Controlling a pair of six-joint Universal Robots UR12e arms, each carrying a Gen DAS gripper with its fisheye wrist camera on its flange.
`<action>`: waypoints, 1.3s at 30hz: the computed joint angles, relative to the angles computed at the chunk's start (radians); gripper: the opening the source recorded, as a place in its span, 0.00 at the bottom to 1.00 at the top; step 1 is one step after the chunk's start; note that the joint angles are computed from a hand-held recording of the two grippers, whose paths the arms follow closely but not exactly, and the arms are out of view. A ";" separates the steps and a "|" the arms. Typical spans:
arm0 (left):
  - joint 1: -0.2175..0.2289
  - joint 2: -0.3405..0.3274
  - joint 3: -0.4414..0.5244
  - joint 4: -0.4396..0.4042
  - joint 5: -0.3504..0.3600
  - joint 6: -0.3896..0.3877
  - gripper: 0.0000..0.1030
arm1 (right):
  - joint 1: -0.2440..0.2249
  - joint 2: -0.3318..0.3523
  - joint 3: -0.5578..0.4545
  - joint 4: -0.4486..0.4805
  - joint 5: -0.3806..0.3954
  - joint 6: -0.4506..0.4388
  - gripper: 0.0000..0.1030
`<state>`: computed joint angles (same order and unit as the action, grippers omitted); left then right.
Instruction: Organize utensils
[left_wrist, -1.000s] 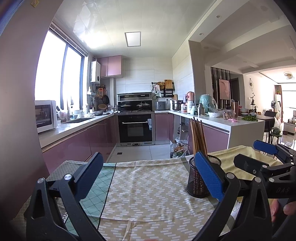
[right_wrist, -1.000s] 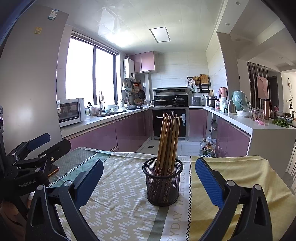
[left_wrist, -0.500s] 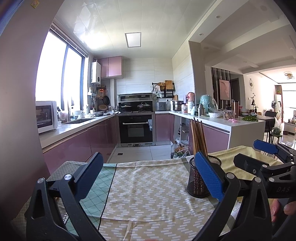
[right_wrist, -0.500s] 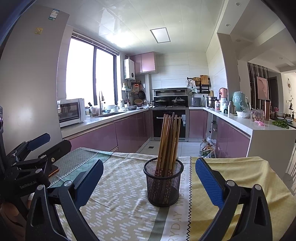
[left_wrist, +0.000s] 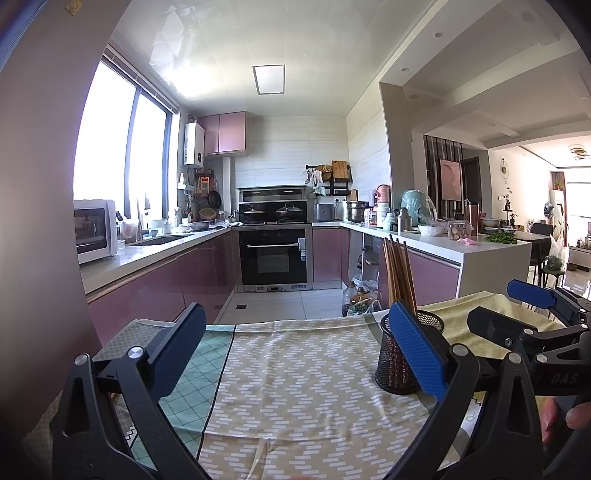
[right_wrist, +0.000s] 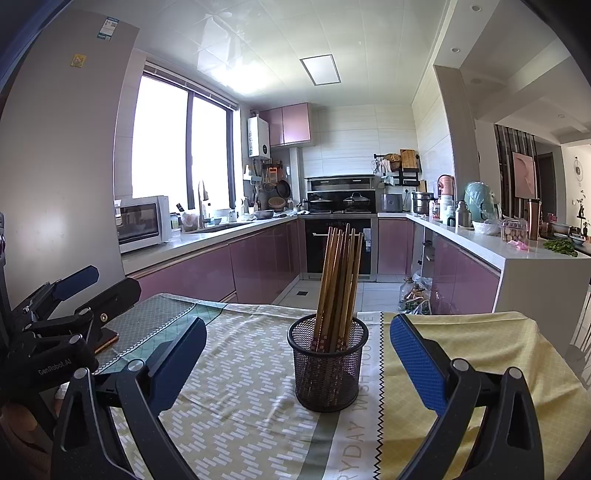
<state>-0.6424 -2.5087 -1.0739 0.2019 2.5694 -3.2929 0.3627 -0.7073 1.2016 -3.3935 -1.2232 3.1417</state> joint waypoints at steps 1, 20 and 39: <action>0.000 0.000 0.000 0.001 0.001 0.000 0.94 | 0.000 0.000 0.001 -0.001 -0.002 -0.001 0.94; -0.001 0.006 -0.009 0.007 0.012 0.001 0.94 | 0.004 -0.002 0.006 -0.008 -0.010 0.002 0.94; -0.002 0.006 -0.011 0.009 0.016 0.000 0.94 | 0.005 -0.005 0.009 -0.008 -0.012 0.007 0.94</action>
<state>-0.6441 -2.5024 -1.0853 0.2113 2.5850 -3.2930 0.3675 -0.7121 1.2103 -3.4019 -1.2354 3.1484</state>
